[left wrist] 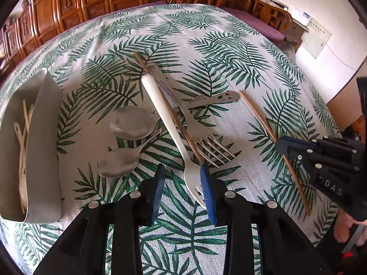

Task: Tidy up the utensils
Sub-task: 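Close the right gripper on another wooden chopstick in the pile, then lift the wooden chopstick and carry it toward the grey tray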

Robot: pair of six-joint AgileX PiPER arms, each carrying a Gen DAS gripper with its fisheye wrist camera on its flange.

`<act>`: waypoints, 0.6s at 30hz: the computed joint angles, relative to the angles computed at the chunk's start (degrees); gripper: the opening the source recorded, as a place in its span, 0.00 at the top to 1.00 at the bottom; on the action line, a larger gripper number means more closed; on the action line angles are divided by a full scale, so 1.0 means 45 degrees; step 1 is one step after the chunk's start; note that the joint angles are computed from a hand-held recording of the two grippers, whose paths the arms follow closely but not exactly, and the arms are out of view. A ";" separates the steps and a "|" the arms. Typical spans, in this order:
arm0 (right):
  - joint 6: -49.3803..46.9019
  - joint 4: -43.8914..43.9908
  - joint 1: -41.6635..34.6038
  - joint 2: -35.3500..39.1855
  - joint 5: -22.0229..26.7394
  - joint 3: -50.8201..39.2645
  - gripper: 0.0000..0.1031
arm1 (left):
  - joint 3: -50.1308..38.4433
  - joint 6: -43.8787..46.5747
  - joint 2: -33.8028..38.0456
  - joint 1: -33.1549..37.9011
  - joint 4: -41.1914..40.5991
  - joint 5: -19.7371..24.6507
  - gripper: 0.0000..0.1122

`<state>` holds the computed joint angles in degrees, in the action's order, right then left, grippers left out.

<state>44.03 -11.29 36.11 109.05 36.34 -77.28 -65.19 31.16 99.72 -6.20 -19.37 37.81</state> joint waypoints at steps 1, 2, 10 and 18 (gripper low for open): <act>0.0010 -0.0019 0.0006 -0.0004 -0.0006 0.0006 0.94 | 0.0214 -0.0095 -0.0119 -0.0120 0.0190 -0.0291 0.74; 0.0025 -0.0038 0.0014 -0.0003 -0.0020 0.0017 0.94 | 0.0384 -0.0091 -0.0208 -0.0167 0.0222 -0.0514 0.74; 0.0044 -0.0077 0.0024 -0.0045 -0.0135 0.0129 0.94 | 0.0667 0.1054 -0.0206 -0.0202 -0.0614 -0.1117 0.74; 0.0089 -0.0094 0.0050 -0.0117 -0.0301 0.0304 0.94 | 0.0170 0.1559 0.0171 0.0072 -0.1349 -0.0725 0.90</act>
<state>44.43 -11.71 36.34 108.52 34.99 -75.92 -64.42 38.17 100.48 -5.88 -25.44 34.55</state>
